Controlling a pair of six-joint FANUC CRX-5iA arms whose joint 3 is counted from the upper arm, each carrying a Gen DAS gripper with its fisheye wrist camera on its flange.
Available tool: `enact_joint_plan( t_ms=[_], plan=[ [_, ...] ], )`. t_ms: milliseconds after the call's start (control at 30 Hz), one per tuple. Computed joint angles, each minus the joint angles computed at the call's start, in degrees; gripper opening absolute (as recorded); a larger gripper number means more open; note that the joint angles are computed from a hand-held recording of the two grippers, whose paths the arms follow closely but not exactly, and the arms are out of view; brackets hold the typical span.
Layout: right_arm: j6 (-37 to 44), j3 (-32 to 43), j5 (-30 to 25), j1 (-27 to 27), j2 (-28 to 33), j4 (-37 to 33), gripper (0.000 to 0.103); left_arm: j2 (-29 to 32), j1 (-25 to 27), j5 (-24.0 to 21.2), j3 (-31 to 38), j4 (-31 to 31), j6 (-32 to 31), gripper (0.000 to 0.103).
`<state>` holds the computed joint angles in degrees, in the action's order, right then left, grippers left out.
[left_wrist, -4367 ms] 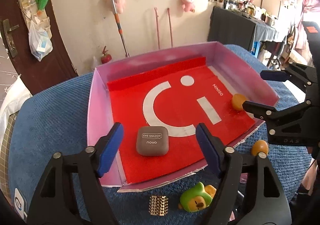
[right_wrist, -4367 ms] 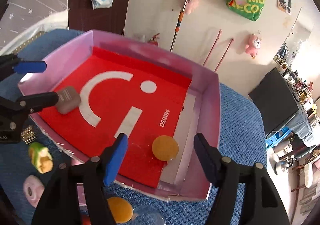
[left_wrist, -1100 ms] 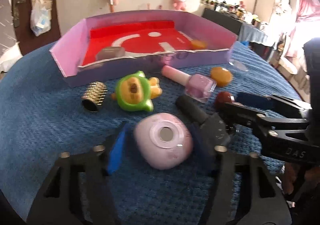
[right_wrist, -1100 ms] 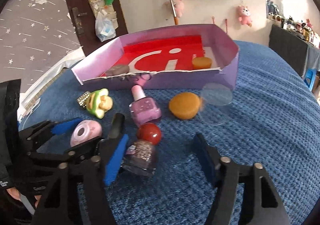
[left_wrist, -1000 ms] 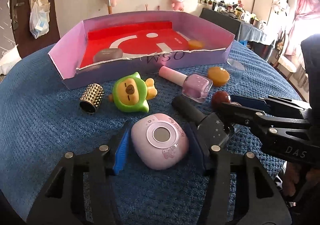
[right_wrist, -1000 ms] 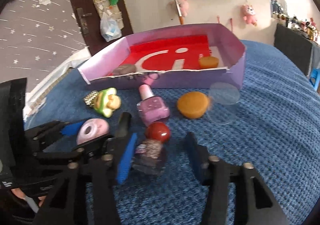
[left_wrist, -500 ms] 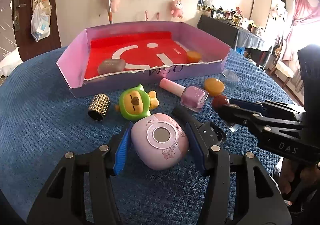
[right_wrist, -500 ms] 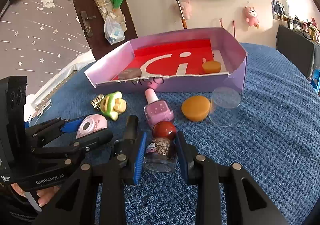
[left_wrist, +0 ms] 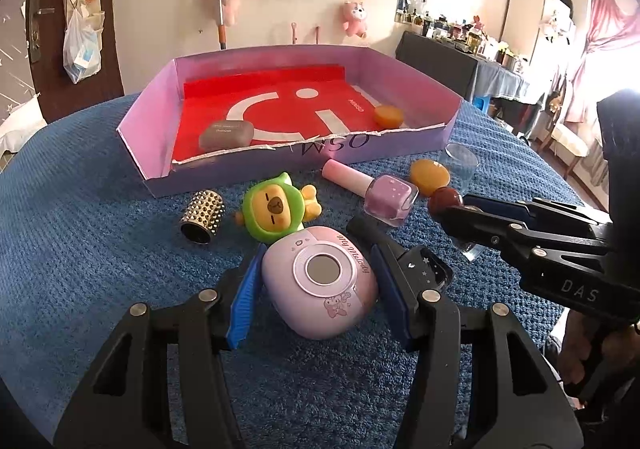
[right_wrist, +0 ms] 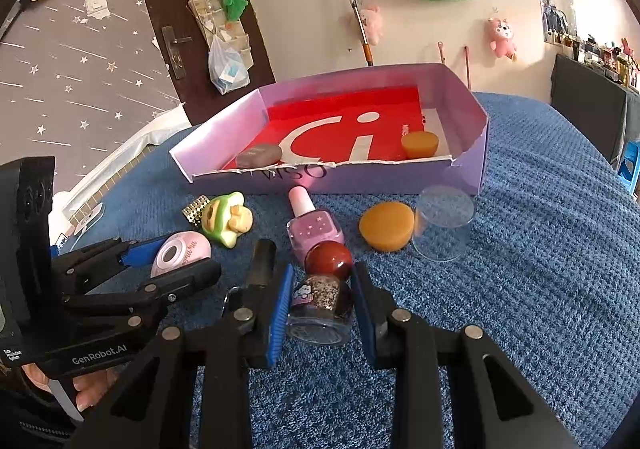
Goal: Organize rigid objects
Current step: 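Grasp the pink round compact with the left gripper while the right gripper grasps the glitter jar, then carry the pink compact into the tray with the left gripper while the right gripper carries the glitter jar in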
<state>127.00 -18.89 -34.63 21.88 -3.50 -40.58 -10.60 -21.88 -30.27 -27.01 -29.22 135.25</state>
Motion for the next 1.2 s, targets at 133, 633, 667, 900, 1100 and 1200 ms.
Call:
enact_joint_plan(
  t_ms=[133,633,667,900,1100,1200],
  plan=[
    [0.2,0.3,-0.1,-0.1,-0.2,-0.2,0.033,-0.6,0.1,0.0,0.3,0.0,-0.6,0.052],
    [0.9,8.9,-3.5,-2.1,3.5,-1.3,0.033,0.9,9.3,6.4,1.7,20.0,-24.9,0.052],
    [0.7,10.3,-4.0,-2.2,4.3,-1.1,0.033,1.4,9.7,6.5,2.1,21.1,-26.6,0.052],
    [-0.7,18.3,-6.9,-2.5,10.3,0.6,0.033,7.1,13.3,7.8,4.3,36.1,-46.9,0.052],
    [-2.0,26.0,-11.6,-2.6,16.9,2.0,0.033,12.9,15.2,6.0,7.0,45.2,-59.9,0.052],
    [-3.1,29.4,-13.9,-2.1,20.2,4.0,0.033,15.3,15.8,4.5,8.3,47.4,-63.4,0.052]
  ],
)
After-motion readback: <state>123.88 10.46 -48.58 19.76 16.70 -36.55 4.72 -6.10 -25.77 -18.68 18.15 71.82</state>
